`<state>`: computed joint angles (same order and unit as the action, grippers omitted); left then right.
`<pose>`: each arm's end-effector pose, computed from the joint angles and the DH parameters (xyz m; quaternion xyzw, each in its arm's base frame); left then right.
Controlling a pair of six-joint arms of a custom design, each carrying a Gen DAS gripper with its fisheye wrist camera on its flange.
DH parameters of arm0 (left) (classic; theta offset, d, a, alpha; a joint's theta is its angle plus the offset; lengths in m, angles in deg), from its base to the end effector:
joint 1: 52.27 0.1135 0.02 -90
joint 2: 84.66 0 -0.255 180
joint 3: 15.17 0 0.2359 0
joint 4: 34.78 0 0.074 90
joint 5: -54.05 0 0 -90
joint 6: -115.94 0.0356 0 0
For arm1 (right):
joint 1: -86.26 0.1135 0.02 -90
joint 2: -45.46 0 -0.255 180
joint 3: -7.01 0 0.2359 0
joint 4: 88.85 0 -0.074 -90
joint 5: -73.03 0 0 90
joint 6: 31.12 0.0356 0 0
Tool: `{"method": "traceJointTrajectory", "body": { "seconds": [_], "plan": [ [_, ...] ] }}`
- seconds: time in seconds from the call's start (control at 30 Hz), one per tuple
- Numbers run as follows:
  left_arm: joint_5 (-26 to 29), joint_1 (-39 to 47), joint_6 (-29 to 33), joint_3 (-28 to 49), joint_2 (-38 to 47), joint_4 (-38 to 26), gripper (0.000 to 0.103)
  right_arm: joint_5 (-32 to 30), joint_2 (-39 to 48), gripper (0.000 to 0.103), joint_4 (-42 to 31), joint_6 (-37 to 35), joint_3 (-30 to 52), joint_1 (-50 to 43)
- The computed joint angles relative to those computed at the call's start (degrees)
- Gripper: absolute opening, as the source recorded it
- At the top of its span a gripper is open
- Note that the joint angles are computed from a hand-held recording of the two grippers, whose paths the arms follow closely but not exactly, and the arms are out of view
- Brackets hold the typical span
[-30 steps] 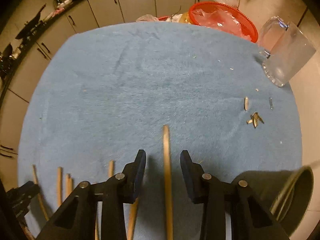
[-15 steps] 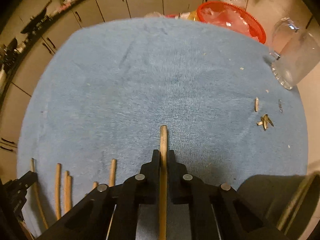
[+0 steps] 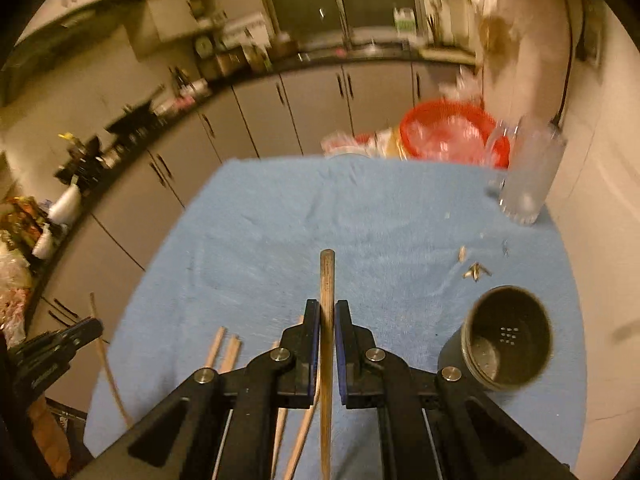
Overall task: Organize utensils
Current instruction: 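Lift the left tool's chopstick toward the black cup while the right tool carries its own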
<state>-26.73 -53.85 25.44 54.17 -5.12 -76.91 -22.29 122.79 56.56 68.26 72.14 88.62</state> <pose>0.2723 -0.0132 0.2361 0.0348 0.9431 -0.0819 0.3204 0.2692 0.0144 0.2327 0.0398 0.9280 0.0805 0.3615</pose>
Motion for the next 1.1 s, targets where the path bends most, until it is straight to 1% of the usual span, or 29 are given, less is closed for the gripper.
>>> {"method": "traceJointTrajectory", "body": {
  "seconds": [0.1,0.17,0.23,0.27,0.37,0.57,0.8,0.93,1.1],
  "plan": [
    [0.2,-0.5,0.1,-1.1,-4.0,-0.7,0.007,-0.5,-6.4,0.008,0.3,0.8,-2.9,0.2],
    [1.1,0.3,1.2,-1.0,-5.5,-1.3,0.007,0.4,-11.0,0.008,-0.6,1.5,-4.6,0.9],
    [0.8,-0.1,1.2,-1.2,-7.2,-1.2,0.007,0.2,-13.4,0.008,-0.9,1.6,-5.4,0.8],
    [1.8,0.9,2.0,-2.0,-7.9,-0.6,0.007,0.5,-14.7,0.008,-1.4,1.8,-5.6,0.8],
    [1.6,0.6,2.0,-1.9,-10.1,-1.6,0.007,-0.1,-17.5,0.008,-2.9,1.9,-5.7,0.4],
    [0.0,-1.8,0.6,1.0,-10.5,-3.1,0.007,-1.3,-20.9,0.008,-4.3,1.7,-5.3,-1.3],
    [-1.6,-7.9,-1.3,8.1,-8.5,-6.5,0.007,-7.1,-24.6,0.008,-7.6,-0.2,-2.4,-9.7],
    [-2.7,-13.2,-3.2,13.8,-6.4,-8.8,0.007,-11.9,-25.2,0.008,-9.7,-1.7,1.1,-17.0],
    [-3.9,-19.9,-5.4,20.7,-3.5,-10.6,0.007,-19.9,-23.9,0.008,-11.2,-2.8,6.0,-28.5]
  ]
}}
